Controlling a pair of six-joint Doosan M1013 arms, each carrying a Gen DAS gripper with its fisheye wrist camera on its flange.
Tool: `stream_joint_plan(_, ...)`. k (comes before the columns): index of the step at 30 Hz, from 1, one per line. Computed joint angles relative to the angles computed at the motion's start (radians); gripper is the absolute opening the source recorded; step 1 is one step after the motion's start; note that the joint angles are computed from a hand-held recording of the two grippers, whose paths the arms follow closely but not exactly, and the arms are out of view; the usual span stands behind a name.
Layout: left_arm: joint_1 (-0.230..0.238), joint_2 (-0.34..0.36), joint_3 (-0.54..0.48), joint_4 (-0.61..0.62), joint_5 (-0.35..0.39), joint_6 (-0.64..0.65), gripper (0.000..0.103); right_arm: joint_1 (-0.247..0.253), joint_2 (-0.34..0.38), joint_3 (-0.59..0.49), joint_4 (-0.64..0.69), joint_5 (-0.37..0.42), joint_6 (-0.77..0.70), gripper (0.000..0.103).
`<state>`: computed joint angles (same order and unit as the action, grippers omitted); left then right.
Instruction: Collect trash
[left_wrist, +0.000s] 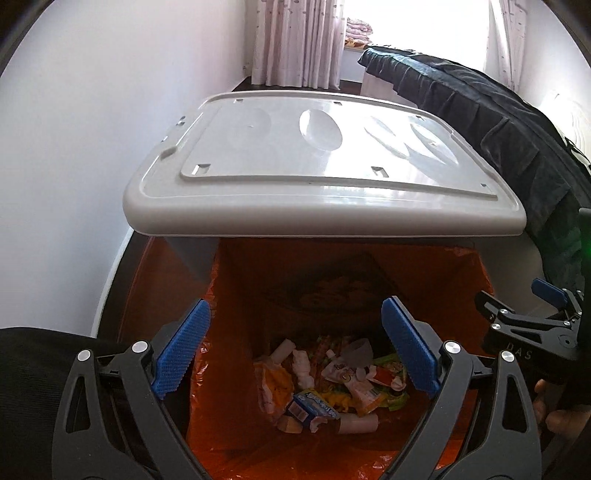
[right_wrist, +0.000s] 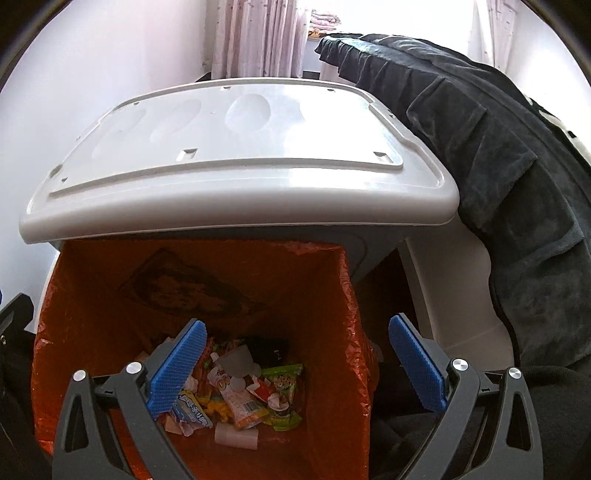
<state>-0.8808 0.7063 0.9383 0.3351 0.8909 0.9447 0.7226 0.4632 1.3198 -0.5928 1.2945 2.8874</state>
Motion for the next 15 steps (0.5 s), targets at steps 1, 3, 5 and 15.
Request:
stream_joint_plan(1,0.000,-0.001,0.000,0.003,0.001,-0.002,0.091,0.001,0.001,-0.002,0.000,0.002,-0.005,0.098)
stream_joint_plan(3,-0.001,-0.003,0.003,0.003,-0.003,-0.002,0.091,0.002,0.003,-0.004,-0.002,0.004,-0.008,0.098)
stream_joint_plan(5,-0.002,-0.004,0.004,0.006,-0.003,0.000,0.091,0.002,0.003,-0.004,-0.001,0.004,-0.009,0.098)
stream_joint_plan(15,0.001,0.003,-0.010,-0.021,0.024,0.005,0.091,-0.004,0.003,-0.003,0.021,-0.002,-0.007,0.098)
